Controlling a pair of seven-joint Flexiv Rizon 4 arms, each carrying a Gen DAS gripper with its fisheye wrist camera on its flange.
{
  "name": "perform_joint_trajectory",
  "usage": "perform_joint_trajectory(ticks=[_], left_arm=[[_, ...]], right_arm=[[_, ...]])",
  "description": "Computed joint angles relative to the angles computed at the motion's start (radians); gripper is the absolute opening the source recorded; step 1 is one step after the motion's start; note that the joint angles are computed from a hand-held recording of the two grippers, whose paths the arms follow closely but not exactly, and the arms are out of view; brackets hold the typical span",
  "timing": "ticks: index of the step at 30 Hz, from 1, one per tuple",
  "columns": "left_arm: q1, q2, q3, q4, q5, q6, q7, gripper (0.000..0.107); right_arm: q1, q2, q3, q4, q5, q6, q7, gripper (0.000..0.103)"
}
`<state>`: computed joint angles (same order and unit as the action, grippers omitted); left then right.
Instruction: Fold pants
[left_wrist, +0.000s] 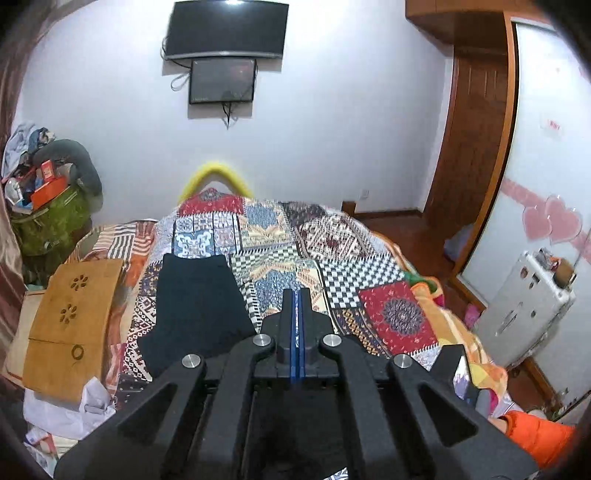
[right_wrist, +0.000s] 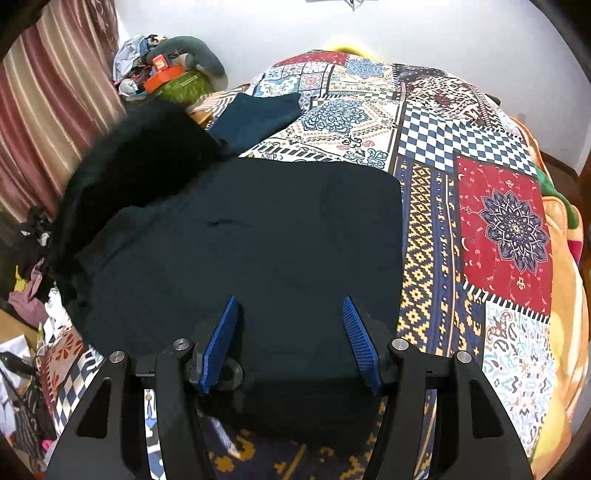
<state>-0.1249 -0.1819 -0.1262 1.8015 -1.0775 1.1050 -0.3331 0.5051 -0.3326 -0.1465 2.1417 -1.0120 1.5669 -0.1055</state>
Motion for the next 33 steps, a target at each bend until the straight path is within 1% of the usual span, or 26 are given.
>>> perform_joint_trajectory(ticks=[2, 3, 5, 7, 9, 10, 12, 14, 15, 16, 18, 20, 21, 22, 23, 24, 25, 26, 27, 30, 33], left_arm=[[-0.003, -0.029, 0.012, -0.017, 0.086, 0.008, -0.068, 0.004], [0.001, -0.047, 0.024, -0.029, 0.154, -0.005, -0.121, 0.007], [0.017, -0.081, 0.046, -0.051, 0.282, -0.051, -0.216, 0.022], [0.032, -0.105, 0.059, -0.068, 0.390, -0.092, -0.284, 0.065], [0.045, -0.109, 0.051, -0.039, 0.434, -0.066, -0.274, 0.072], [0.044, -0.117, 0.057, -0.038, 0.484, -0.066, -0.287, 0.072], [0.029, -0.152, 0.080, -0.070, 0.630, -0.107, -0.346, 0.072], [0.034, -0.176, 0.070, -0.088, 0.686, -0.146, -0.355, 0.075], [0.027, -0.199, 0.071, -0.110, 0.728, -0.173, -0.367, 0.080], [0.022, -0.211, 0.071, -0.121, 0.757, -0.179, -0.380, 0.084], [-0.004, -0.249, 0.084, -0.151, 0.840, -0.181, -0.423, 0.084], [-0.024, -0.277, 0.096, -0.174, 0.908, -0.177, -0.456, 0.084], [-0.038, -0.294, 0.106, -0.186, 0.945, -0.158, -0.481, 0.084], [-0.041, -0.304, 0.106, -0.192, 0.962, -0.140, -0.494, 0.084], [-0.031, -0.307, 0.091, -0.185, 0.952, -0.111, -0.490, 0.080], [-0.015, -0.306, 0.070, -0.172, 0.929, -0.076, -0.478, 0.063], [-0.017, -0.307, 0.074, -0.178, 0.932, -0.072, -0.492, 0.048], [-0.011, -0.303, 0.070, -0.181, 0.922, -0.078, -0.496, 0.042], [0.008, -0.296, 0.050, -0.173, 0.889, -0.075, -0.484, 0.032], [0.029, -0.290, 0.041, -0.192, 0.838, -0.097, -0.504, 0.022], [0.064, -0.275, 0.021, -0.210, 0.758, -0.094, -0.516, 0.019]], right_arm=[[-0.007, 0.009, 0.006, 0.007, 0.009, 0.007, -0.001, 0.055], [-0.005, 0.012, -0.001, 0.012, 0.005, 0.018, 0.006, 0.055], [0.009, 0.016, -0.027, 0.022, -0.016, 0.035, 0.026, 0.055], [0.023, 0.020, -0.054, 0.032, -0.043, 0.047, 0.050, 0.055], [0.026, 0.021, -0.069, 0.037, -0.061, 0.061, 0.071, 0.055], [0.027, 0.020, -0.074, 0.038, -0.067, 0.067, 0.078, 0.055], [0.037, 0.019, -0.094, 0.042, -0.082, 0.081, 0.095, 0.055], [0.049, 0.019, -0.111, 0.044, -0.092, 0.090, 0.109, 0.055], [0.053, 0.018, -0.115, 0.044, -0.094, 0.090, 0.111, 0.055], [0.054, 0.018, -0.117, 0.045, -0.094, 0.092, 0.109, 0.055], [0.057, 0.018, -0.124, 0.047, -0.093, 0.101, 0.105, 0.055], [0.081, 0.019, -0.156, 0.053, -0.102, 0.116, 0.115, 0.055], [0.097, 0.020, -0.178, 0.058, -0.106, 0.126, 0.120, 0.055], [0.110, 0.020, -0.191, 0.061, -0.100, 0.130, 0.116, 0.055], [0.121, 0.020, -0.201, 0.064, -0.090, 0.132, 0.108, 0.055], [0.136, 0.021, -0.216, 0.067, -0.084, 0.135, 0.104, 0.055], [0.152, 0.022, -0.234, 0.070, -0.079, 0.139, 0.099, 0.055], [0.184, 0.022, -0.274, 0.078, -0.083, 0.155, 0.105, 0.055], [0.205, 0.020, -0.300, 0.083, -0.079, 0.166, 0.101, 0.055], [0.243, 0.015, -0.341, 0.093, -0.049, 0.186, 0.079, 0.055], [0.277, 0.011, -0.370, 0.100, -0.013, 0.191, 0.056, 0.055]])
